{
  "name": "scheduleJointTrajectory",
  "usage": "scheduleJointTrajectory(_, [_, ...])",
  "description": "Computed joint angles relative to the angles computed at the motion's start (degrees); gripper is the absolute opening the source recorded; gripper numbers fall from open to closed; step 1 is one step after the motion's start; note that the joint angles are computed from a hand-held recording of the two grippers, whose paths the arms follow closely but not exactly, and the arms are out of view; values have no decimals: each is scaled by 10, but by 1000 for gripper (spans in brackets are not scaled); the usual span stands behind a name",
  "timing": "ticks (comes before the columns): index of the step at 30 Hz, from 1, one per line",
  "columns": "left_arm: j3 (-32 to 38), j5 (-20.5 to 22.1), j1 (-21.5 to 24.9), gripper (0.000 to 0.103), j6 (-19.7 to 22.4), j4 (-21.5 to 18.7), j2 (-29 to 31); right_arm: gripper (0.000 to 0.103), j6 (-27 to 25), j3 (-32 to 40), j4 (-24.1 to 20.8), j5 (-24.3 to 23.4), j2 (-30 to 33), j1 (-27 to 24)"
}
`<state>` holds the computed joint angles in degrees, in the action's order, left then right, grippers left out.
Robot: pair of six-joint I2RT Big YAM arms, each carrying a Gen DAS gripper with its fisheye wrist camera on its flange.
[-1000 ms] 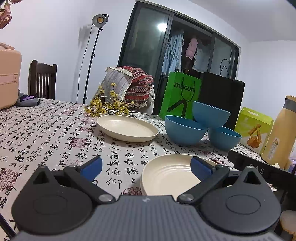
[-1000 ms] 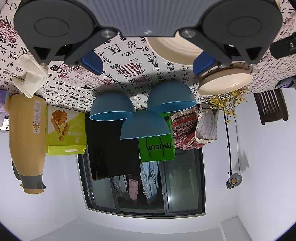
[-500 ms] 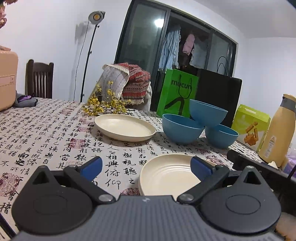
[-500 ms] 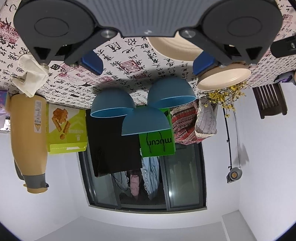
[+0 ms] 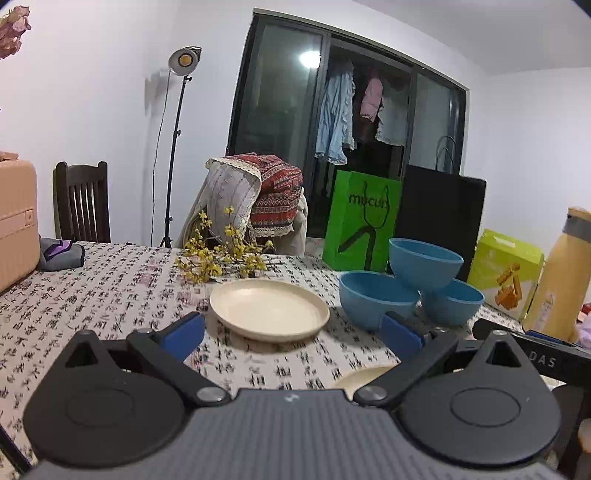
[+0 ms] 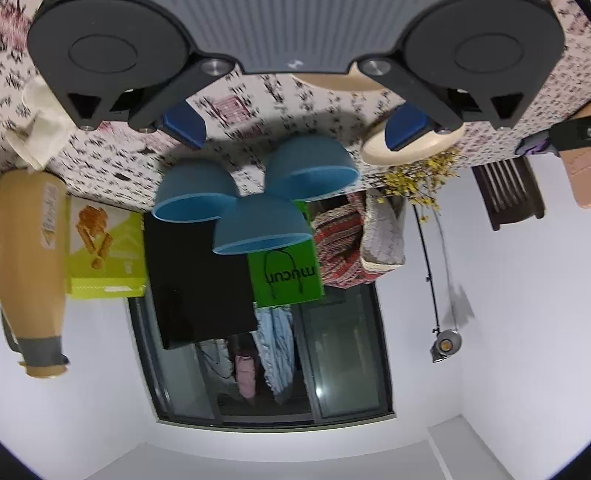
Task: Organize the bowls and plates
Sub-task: 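Move both tools to the cream plate lying by the yellow flowers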
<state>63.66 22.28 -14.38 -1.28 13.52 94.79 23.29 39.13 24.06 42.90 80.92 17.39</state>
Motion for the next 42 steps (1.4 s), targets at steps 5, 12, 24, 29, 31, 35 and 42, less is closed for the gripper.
scheduleJointTrajectory(5, [69,-1,8,103,-26,-62,25,103,-24,48,-60,-35,-2,-14])
scheduleJointTrajectory(12, [174,-12,11,103,-45,-149,79,103,-35,126,-136,-73,24,-31])
scheduleJointTrajectory(24, [345,-32,3,103,-87,-251,174,103,-22,246,-234,-139,71,-59])
scheduleJointTrajectory(29, [423,-40,-2,103,-125,-307,219,103,-16,284,-253,-156,89,-70])
scheduleJointTrajectory(31, [454,-49,-4,103,-134,-327,239,103,-13,298,-261,-164,97,-75])
scheduleJointTrajectory(35, [509,-65,-7,103,-147,-359,279,103,-4,330,-284,-176,118,-81])
scheduleJointTrajectory(42, [579,-68,-3,103,-173,-392,342,103,10,378,-318,-197,154,-88])
